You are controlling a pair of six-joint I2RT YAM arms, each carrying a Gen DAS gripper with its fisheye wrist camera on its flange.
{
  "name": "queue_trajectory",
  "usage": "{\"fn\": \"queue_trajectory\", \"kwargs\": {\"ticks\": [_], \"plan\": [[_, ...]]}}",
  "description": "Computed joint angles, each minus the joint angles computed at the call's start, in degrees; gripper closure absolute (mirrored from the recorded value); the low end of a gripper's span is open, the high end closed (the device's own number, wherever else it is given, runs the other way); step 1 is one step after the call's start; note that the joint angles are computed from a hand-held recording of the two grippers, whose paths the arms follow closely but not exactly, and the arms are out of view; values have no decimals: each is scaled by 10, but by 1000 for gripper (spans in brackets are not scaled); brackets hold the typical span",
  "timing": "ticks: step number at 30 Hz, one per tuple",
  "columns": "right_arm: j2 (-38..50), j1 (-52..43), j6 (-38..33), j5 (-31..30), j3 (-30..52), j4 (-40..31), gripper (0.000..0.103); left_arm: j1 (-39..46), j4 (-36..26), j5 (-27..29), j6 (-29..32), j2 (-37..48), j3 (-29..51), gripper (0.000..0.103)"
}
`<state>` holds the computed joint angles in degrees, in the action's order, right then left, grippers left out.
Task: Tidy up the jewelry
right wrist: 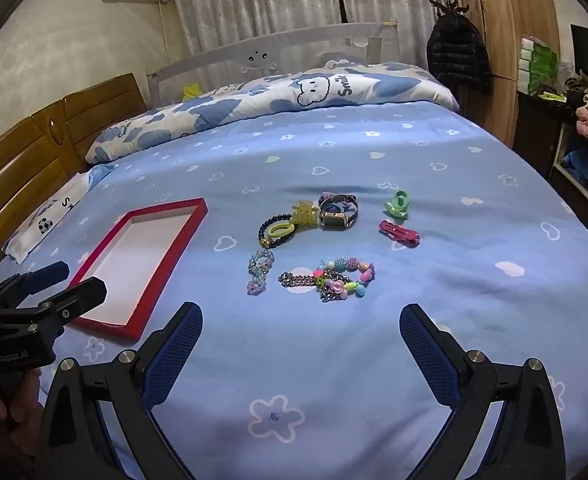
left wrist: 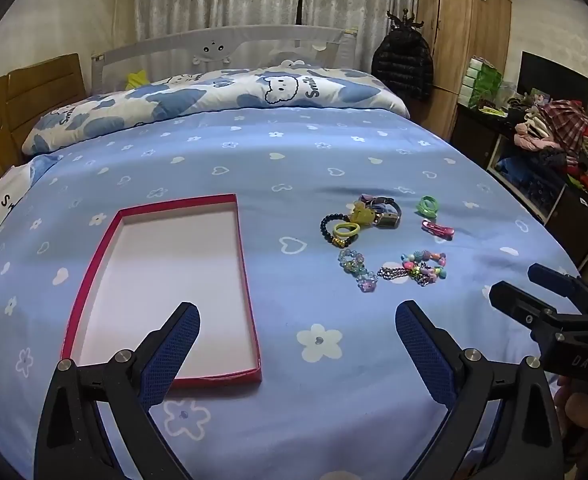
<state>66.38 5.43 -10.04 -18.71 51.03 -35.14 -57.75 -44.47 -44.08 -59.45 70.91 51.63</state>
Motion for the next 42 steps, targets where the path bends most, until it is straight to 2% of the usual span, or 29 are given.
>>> {"fn": "queue_trajectory", "kwargs": {"ticks": [12,14,29,42], "plan": [[-13,-33,-8,-34,7,-11,3,2,-4,14,-7,-1,-1,4],[-13,-24,-1,-17,18,-22,3,-2,-7,11,-12,2,2,4],[-17,-31,-1,-26,25,-24,3,-18,-45,2,-33,5,27,4],[-26,-27,2,-29,23,-24,3,-19,-44,-1,-36,5,26,4]]}}
